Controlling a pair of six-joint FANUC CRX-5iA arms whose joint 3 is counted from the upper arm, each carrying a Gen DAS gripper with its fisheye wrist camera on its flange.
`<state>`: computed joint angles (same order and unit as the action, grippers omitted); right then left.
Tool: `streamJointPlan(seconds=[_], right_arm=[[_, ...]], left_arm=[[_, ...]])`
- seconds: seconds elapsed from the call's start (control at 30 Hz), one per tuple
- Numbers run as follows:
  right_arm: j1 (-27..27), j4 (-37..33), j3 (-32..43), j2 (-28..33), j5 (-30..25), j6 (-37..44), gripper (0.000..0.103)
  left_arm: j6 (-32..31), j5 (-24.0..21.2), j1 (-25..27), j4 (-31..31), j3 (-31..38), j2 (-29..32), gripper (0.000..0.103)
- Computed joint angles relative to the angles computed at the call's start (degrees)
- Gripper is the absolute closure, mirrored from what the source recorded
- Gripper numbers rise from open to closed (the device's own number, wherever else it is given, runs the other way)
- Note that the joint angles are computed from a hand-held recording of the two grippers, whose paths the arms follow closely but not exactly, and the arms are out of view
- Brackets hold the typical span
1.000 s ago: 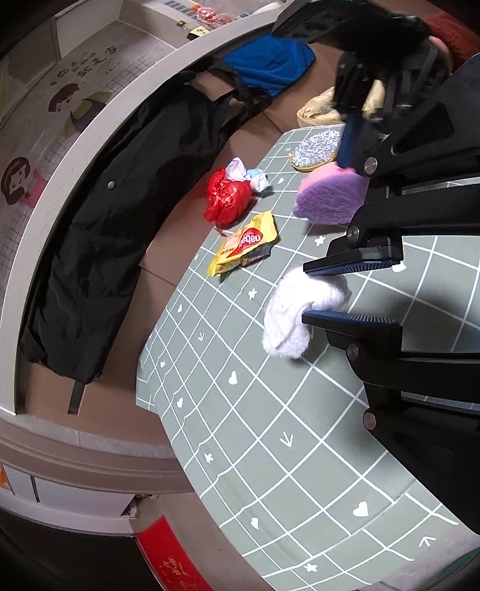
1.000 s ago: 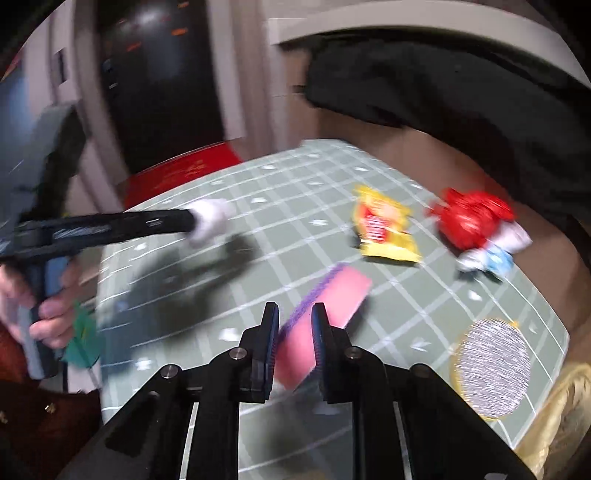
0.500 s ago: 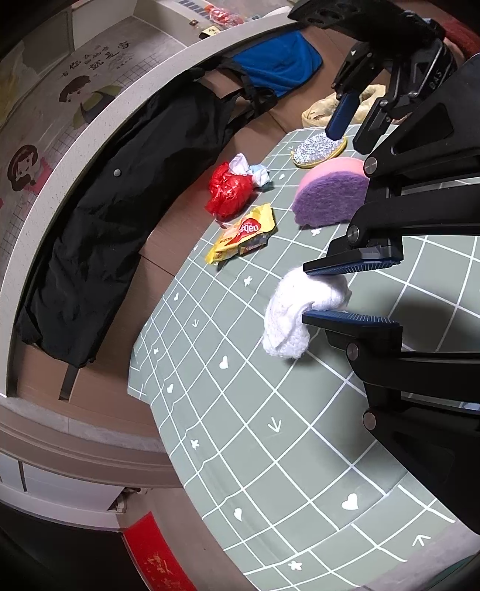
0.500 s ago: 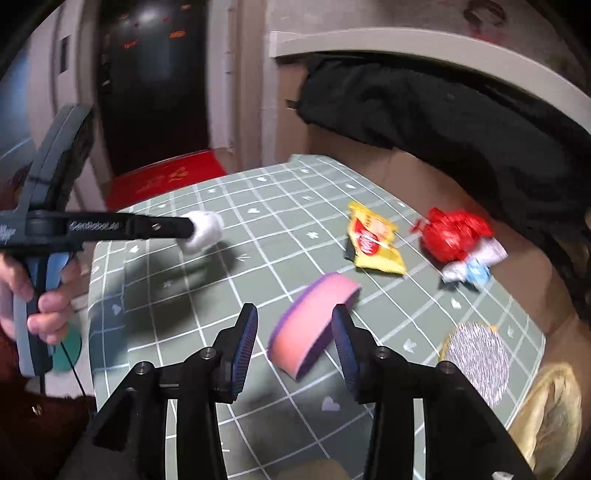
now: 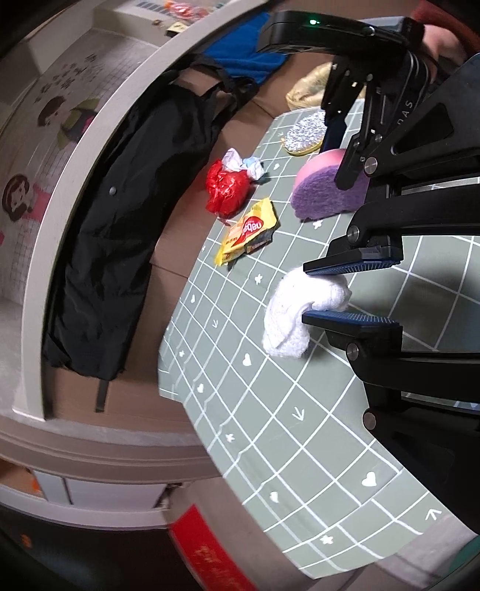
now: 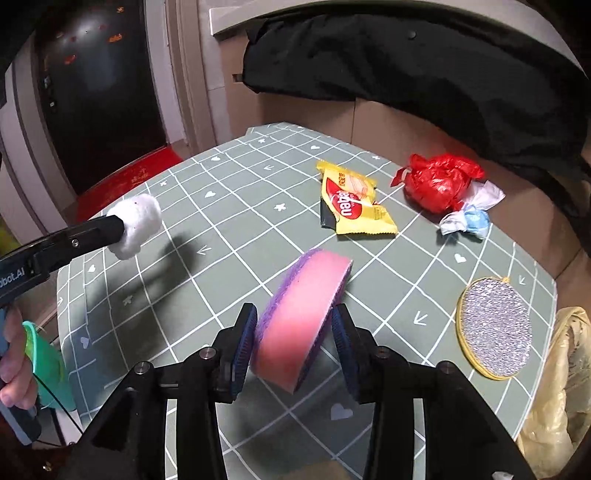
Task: Collect trash
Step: 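Carry the puff and sponge with both tools over the yellow bag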
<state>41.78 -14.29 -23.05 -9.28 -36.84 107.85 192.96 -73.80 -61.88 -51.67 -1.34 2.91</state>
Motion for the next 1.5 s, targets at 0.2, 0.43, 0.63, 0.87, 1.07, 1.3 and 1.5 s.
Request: streamJointPlan(seconds=[0.2,0.43,0.63,0.87,1.07,1.3,1.5], right_arm=[[-7.7,-11.7,3.4,-1.1,-5.5,13.5,0.072],[-18.6,-20.2,6.6,-4.7,-7.9,24.5,0.072],[-31.1,-30.6,12.1,-4.9,-13.3,35.6,0.072],[-42.0,-38.3,16.3,-3.2,-16.6,42.7,0.072],[-50.0,-42.4,17.0,-2.3,-17.8,46.1,0.072],[-54.9,-43.3,17.5,-1.1,-17.2,47.6,0.072],[-58.7,-43.8,18.9,0.9,-16.7,47.9,0.072]], left_arm=[[-4.3,-2.3,-1.2,-1.9,5.5,3.4,0.083],[-13.6,-5.7,-2.7,-6.9,17.0,9.7,0.083],[-22.5,-6.7,-3.5,-11.8,30.2,17.4,0.083],[-29.5,-4.1,-2.7,-13.4,42.8,25.4,0.083],[-31.1,2.2,-1.8,-12.3,48.4,29.5,0.083],[-36.1,8.0,0.5,-5.6,56.3,35.7,0.083],[-40.3,10.7,2.0,0.1,62.3,40.7,0.083]])
